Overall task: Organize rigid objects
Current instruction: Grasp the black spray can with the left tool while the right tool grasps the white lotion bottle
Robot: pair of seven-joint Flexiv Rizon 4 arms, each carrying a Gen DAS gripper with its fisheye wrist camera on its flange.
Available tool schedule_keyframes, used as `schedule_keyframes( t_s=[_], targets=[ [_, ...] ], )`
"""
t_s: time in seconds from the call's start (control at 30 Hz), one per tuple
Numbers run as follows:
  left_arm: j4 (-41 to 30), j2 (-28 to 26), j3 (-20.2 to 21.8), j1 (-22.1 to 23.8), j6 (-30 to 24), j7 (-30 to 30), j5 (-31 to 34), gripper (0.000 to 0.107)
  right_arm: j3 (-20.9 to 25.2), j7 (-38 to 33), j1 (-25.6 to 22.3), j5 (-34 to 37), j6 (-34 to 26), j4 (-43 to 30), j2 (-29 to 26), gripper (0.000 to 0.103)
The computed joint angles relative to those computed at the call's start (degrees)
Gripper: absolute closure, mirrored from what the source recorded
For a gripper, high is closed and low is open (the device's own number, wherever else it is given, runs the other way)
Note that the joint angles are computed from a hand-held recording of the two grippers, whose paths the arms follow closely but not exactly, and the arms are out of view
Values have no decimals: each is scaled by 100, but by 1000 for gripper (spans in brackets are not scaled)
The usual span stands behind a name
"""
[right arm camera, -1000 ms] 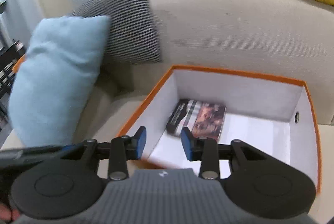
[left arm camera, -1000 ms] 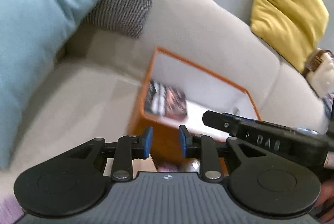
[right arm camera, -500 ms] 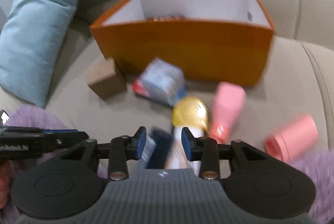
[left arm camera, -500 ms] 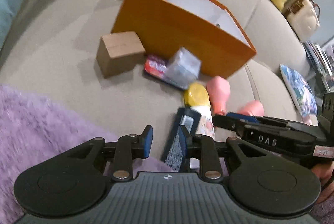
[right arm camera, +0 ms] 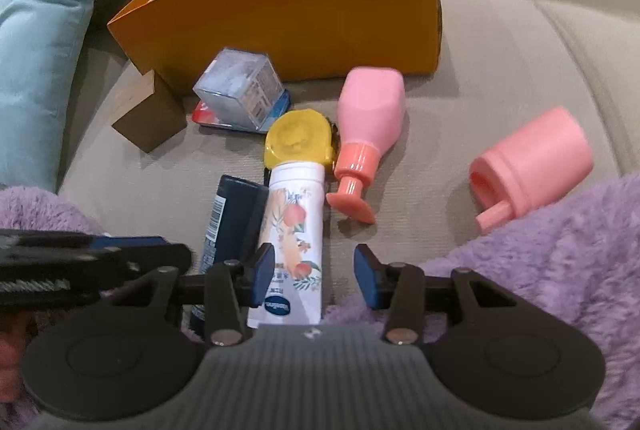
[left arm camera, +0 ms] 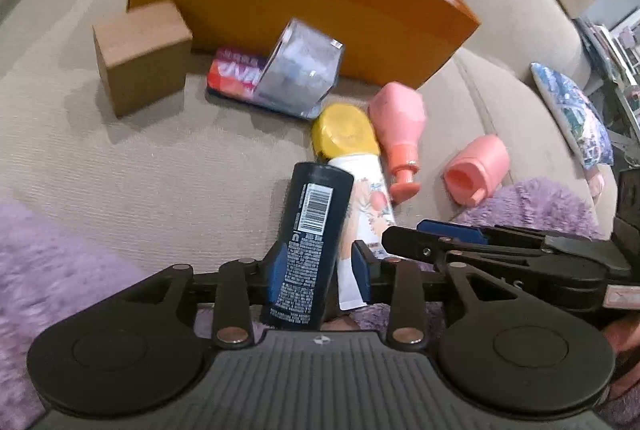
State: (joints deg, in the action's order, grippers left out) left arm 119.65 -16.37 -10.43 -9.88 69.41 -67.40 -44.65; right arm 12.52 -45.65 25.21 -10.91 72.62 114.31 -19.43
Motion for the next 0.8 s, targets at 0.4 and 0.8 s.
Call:
schedule_keyframes(
  t_s=[0.4,0.8],
  targets=[
    [-402,-423,59,76,-350,-787,667,60,290,-391,-236,556,109,-295,-347,68],
    [-182,-304,-121,177,-94,-515,-48,61,479,-739,-341,1272,416,-437,-505,76]
  ],
)
